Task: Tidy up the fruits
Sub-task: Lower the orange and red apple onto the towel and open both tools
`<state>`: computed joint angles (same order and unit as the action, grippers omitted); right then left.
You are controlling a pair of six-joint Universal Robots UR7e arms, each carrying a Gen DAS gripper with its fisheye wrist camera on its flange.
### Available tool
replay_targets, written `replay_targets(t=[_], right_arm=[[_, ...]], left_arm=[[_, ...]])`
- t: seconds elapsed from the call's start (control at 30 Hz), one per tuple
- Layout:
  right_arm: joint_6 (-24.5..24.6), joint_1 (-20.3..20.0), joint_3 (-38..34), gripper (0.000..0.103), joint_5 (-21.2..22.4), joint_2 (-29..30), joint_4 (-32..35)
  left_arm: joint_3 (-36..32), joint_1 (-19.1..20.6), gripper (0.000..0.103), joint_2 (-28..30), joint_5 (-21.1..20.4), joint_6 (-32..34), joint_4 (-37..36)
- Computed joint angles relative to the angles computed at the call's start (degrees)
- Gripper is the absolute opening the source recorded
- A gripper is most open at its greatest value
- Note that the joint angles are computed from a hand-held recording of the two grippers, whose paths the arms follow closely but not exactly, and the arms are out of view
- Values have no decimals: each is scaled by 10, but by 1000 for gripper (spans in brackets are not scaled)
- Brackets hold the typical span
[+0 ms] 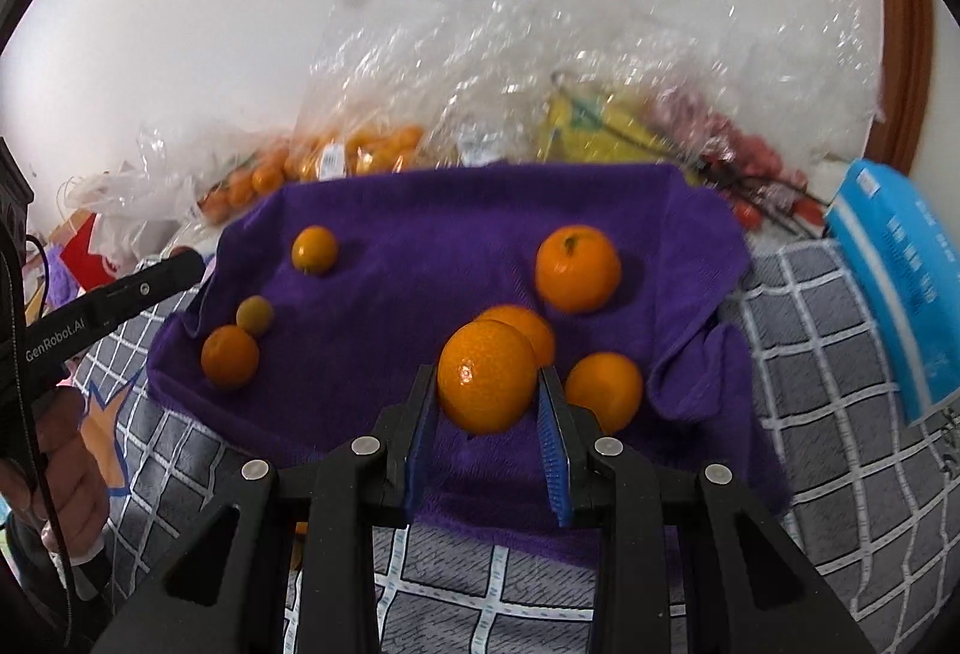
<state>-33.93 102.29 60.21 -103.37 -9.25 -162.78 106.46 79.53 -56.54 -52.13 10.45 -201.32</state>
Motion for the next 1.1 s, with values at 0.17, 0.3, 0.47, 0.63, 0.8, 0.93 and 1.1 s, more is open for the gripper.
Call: replay_targets(t=[0.17, 0.3, 0.47, 0.63, 0.8, 0.93, 1.1], right_arm=[[2, 0, -14, 32, -17, 10, 20], [1, 1, -18, 32, -23, 14, 26], [-7, 2, -17, 33, -28, 16, 19], [-9, 1, -18, 33, -28, 16, 18], [-13, 0, -7, 34, -17, 7, 6], [-17, 0, 7, 38, -5, -2, -12], [-15, -3, 18, 39, 4, -10, -26]], left_arm=[[-7, 8, 23, 3, -11, -13, 13], [-9, 9, 23, 5, -16, -20, 20], [-11, 7, 23, 12, -10, -13, 22], [-14, 8, 23, 15, -11, -17, 30], [-17, 9, 23, 19, -14, -17, 28], [-19, 10, 23, 20, -23, -21, 31], [-23, 10, 23, 26, -25, -20, 37]])
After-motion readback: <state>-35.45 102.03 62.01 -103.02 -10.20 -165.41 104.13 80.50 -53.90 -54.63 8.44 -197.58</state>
